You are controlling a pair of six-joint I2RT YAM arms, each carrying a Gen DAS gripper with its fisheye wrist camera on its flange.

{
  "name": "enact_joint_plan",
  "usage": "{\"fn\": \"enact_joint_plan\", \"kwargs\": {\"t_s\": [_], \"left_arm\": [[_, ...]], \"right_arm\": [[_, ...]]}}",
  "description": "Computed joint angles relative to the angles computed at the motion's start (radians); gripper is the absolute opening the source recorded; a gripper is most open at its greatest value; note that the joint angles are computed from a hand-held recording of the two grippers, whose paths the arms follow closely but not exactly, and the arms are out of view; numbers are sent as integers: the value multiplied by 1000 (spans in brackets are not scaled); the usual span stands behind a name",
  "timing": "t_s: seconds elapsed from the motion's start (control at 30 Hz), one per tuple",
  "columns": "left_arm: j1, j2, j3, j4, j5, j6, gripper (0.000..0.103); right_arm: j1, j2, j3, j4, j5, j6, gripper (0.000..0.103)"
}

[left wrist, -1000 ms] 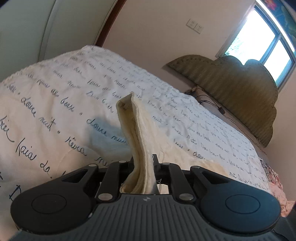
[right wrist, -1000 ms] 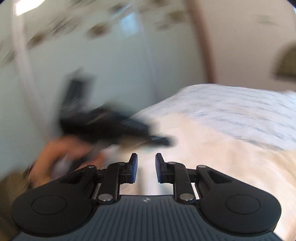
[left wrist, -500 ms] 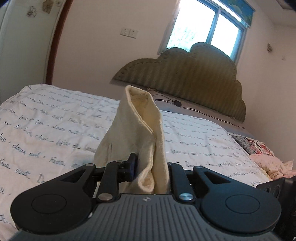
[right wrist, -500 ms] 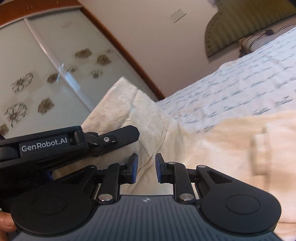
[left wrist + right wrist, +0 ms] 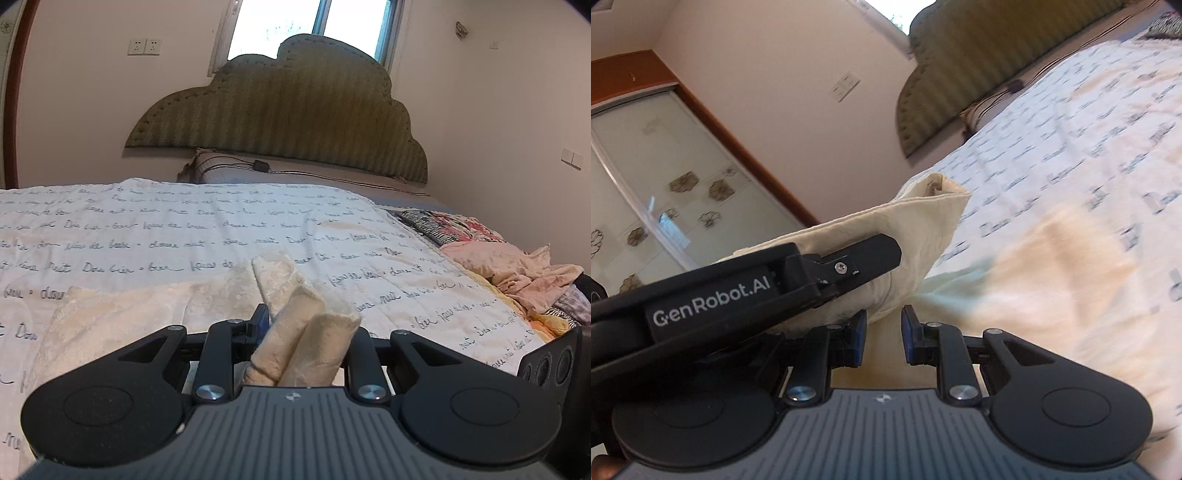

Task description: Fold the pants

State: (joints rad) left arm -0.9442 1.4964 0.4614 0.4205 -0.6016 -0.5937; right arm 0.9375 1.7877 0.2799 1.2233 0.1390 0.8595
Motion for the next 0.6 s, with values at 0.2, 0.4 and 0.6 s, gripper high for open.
{"fn": "enact_joint_plan", "kwargs": {"t_s": [0.2,0.4,0.6], "left_arm": [[28,239,126,90,147,-3,35],[92,150,59,34,320,-36,36],[183,-324,-177,-71,256,52,77]], "right_arm": [[-101,-33,-83,-31,-11,-4,20],[-127,-61,-195,-57,66,22,21],[-57,-430,-203,-451,369,-36,24]]}}
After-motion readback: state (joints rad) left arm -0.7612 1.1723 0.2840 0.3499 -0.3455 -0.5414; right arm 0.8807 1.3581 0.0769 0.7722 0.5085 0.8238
